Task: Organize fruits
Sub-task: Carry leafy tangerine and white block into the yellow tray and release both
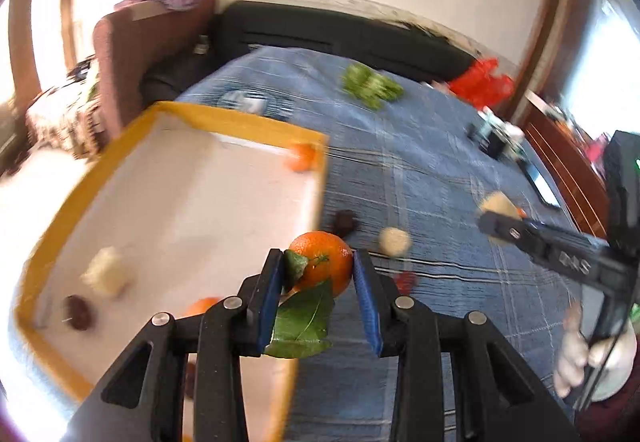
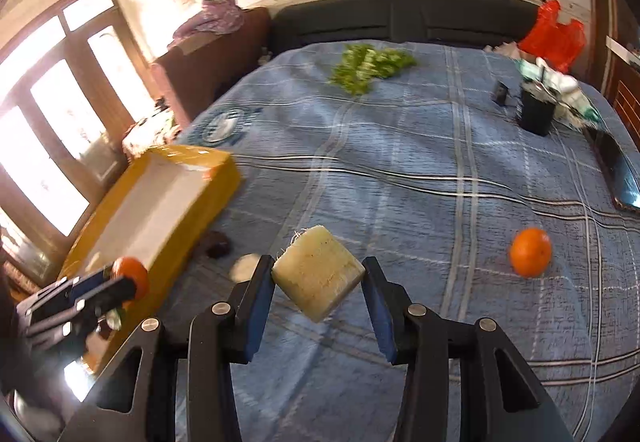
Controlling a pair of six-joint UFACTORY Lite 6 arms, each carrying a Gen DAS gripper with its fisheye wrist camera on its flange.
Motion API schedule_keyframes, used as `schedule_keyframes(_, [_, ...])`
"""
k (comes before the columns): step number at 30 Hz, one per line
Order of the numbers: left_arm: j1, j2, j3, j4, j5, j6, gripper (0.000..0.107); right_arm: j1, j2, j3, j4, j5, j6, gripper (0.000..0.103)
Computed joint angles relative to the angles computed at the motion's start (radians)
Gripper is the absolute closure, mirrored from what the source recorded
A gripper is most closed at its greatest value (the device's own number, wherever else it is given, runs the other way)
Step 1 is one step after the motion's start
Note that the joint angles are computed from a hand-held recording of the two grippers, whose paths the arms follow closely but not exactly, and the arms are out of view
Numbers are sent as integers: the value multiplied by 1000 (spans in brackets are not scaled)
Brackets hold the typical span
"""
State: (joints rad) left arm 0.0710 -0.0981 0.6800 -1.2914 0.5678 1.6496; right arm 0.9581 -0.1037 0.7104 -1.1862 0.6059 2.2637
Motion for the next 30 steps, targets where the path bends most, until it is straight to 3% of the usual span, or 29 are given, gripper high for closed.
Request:
schedule_keyframes(7, [280,116,102,7,32,53,72,66,243,308,40,-33,-115,54])
schedule_keyframes(14, [357,294,222,44,40,56,72,52,624,779,246,-72,-454,54])
schedule_keyframes(21, [351,383,261,31,36,90,72,-22,1050,1375,610,34,-933,54])
schedule_keyframes(26, [394,396,298,43,82,85,66,-60,1288,1733,773,142,-1121,53])
schedule_keyframes(28, [417,391,308,47,107,75,59,-67,1302,1752,798,128,-1131,53])
schedule_keyframes(30, [442,385,317,56,134,56,58,-73,1233,1635,776,60,-1090,52])
